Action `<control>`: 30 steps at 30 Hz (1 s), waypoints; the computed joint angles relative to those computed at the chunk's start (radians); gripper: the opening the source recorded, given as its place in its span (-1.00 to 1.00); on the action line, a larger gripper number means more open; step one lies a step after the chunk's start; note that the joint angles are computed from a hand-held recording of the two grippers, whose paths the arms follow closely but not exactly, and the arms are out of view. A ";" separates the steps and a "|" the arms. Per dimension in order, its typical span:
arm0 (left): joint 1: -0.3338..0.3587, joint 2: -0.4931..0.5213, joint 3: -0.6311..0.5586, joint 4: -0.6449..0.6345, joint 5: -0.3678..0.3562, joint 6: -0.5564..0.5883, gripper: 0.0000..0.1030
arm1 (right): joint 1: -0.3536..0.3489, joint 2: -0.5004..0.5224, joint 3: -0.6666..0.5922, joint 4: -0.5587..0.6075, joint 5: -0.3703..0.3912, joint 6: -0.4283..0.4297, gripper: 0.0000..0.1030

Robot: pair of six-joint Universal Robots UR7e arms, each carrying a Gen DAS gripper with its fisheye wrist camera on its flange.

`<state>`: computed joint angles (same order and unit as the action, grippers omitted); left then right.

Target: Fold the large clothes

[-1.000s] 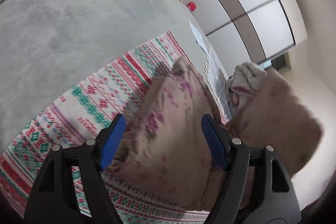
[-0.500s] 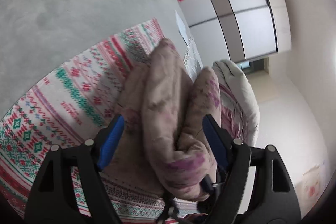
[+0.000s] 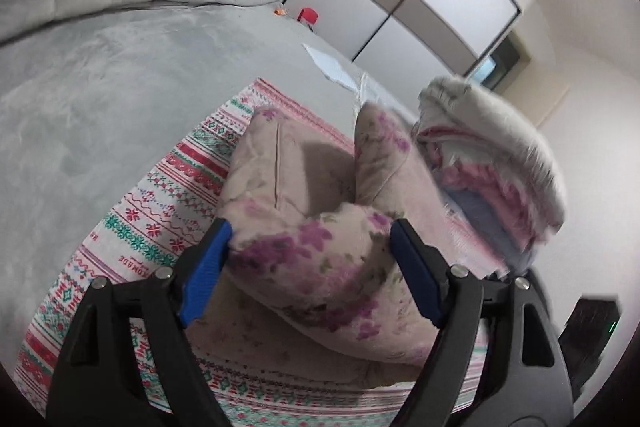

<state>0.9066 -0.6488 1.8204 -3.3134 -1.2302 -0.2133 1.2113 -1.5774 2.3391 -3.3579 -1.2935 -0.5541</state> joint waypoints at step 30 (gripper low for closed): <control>0.030 0.121 -0.245 0.442 0.061 -0.205 0.15 | 0.185 0.361 -0.193 0.006 -0.511 -0.128 -0.31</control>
<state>0.9369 -0.5275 1.5755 -2.8713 -1.1691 -0.4185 1.3967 -1.2160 2.1463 -3.3521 -1.8044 -0.6824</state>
